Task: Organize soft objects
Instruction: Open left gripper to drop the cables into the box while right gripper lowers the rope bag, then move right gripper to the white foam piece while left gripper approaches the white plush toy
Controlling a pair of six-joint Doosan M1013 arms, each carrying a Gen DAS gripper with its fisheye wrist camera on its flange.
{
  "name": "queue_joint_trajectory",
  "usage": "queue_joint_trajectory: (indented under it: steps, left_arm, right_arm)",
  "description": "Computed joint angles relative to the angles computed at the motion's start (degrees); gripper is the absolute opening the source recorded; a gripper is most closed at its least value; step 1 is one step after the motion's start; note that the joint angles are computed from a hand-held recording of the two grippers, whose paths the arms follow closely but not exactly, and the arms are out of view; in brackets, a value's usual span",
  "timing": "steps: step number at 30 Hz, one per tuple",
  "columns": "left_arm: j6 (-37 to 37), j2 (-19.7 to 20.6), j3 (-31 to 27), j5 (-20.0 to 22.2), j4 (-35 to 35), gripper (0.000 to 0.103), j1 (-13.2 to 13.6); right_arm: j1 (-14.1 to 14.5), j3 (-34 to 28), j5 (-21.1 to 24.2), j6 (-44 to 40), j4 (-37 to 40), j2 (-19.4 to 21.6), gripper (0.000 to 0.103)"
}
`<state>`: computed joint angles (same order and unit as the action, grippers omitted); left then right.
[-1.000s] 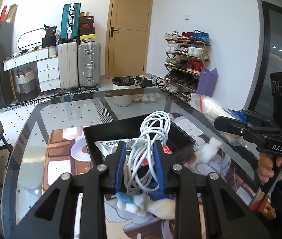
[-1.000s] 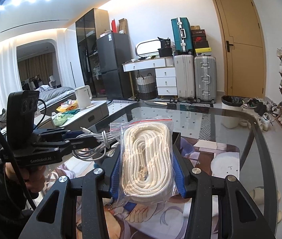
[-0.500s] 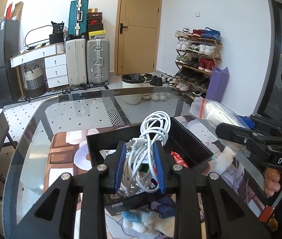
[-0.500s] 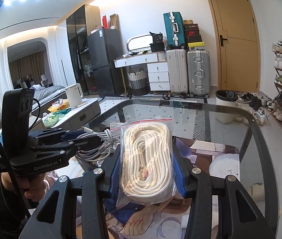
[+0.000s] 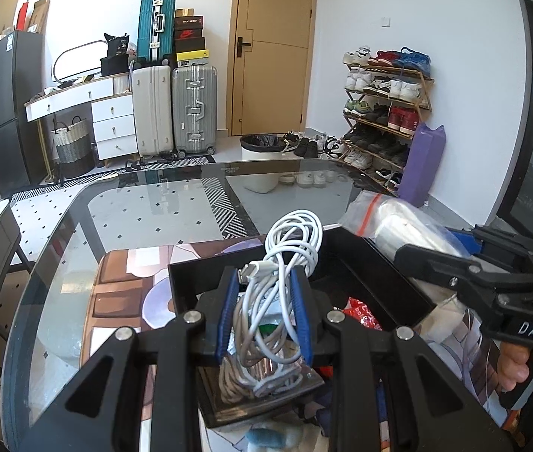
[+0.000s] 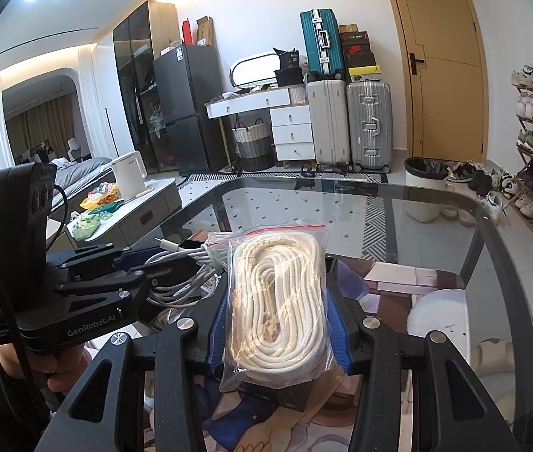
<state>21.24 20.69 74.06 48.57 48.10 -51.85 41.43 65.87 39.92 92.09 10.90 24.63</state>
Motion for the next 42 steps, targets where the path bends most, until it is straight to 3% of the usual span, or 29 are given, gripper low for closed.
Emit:
queue_joint_trajectory:
  steps: [9, 13, 15, 17, 20, 25, 30, 42]
  left_arm:
    - [0.0, 0.1, 0.1, -0.5, -0.7, 0.027, 0.8]
    - [0.7, -0.1, 0.4, -0.8, -0.9, 0.028, 0.7]
    - [1.1, -0.2, 0.4, -0.5, -0.8, 0.029, 0.6]
    - [1.9, -0.4, 0.6, -0.9, -1.2, 0.03, 0.6]
    - [1.8, -0.9, 0.9, -0.8, -0.5, 0.057, 0.3]
    - [2.4, -1.5, 1.4, 0.6, -0.5, 0.061, -0.4]
    - [-0.1, -2.4, 3.0, 2.5, 3.8, 0.098, -1.9]
    - [1.5, -3.9, 5.6, 3.7, 2.1, 0.1, -3.5]
  right_arm:
    - [-0.3, -2.6, 1.9, -0.9, 2.3, 2.4, 0.047]
    - [-0.5, -2.2, 0.9, -0.5, 1.4, 2.3, 0.062]
    - [-0.6, -1.5, 0.1, -0.3, 0.4, 1.8, 0.077]
    - [-0.6, -0.9, -0.4, 0.1, -0.8, 1.2, 0.082]
    - [-0.9, 0.3, -0.3, 1.2, -3.0, 0.1, 0.09]
    - [-1.1, 2.4, 0.6, 4.1, -7.9, -1.7, 0.1]
    - [-1.5, 4.5, 2.0, 3.8, -9.6, -3.3, 0.102]
    - [-1.3, 7.2, 5.9, 4.5, -11.6, -5.3, 0.102]
